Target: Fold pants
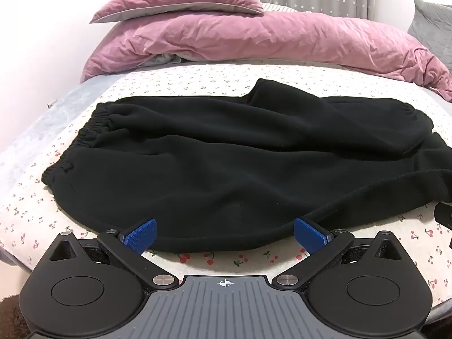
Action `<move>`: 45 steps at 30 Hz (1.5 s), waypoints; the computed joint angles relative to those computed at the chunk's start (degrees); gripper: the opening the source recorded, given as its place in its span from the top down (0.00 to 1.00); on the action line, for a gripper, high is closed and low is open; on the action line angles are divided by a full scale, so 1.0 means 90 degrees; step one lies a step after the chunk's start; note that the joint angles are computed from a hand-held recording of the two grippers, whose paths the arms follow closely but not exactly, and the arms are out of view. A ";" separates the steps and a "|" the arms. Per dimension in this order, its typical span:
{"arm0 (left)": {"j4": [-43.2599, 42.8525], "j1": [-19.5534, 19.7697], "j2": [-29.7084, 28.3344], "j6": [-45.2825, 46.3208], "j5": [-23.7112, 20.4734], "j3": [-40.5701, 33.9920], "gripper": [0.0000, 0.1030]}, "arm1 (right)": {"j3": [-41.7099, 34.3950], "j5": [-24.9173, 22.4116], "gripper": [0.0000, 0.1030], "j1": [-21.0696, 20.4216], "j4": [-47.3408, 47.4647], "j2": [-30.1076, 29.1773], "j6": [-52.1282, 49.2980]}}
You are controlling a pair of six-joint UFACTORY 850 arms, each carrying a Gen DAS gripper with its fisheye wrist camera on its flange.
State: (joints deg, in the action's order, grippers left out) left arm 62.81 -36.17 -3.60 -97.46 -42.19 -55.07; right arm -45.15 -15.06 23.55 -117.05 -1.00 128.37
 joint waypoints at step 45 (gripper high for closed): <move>0.0073 -0.0157 -0.0043 -0.0060 -0.0183 -0.0056 0.00 | -0.0029 0.0112 0.00 0.0017 -0.0170 -0.0057 0.0278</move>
State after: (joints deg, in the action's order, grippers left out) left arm 63.47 -37.58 -4.00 -98.00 -43.84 -55.58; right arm -45.41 -14.05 23.71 -118.58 -1.51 130.87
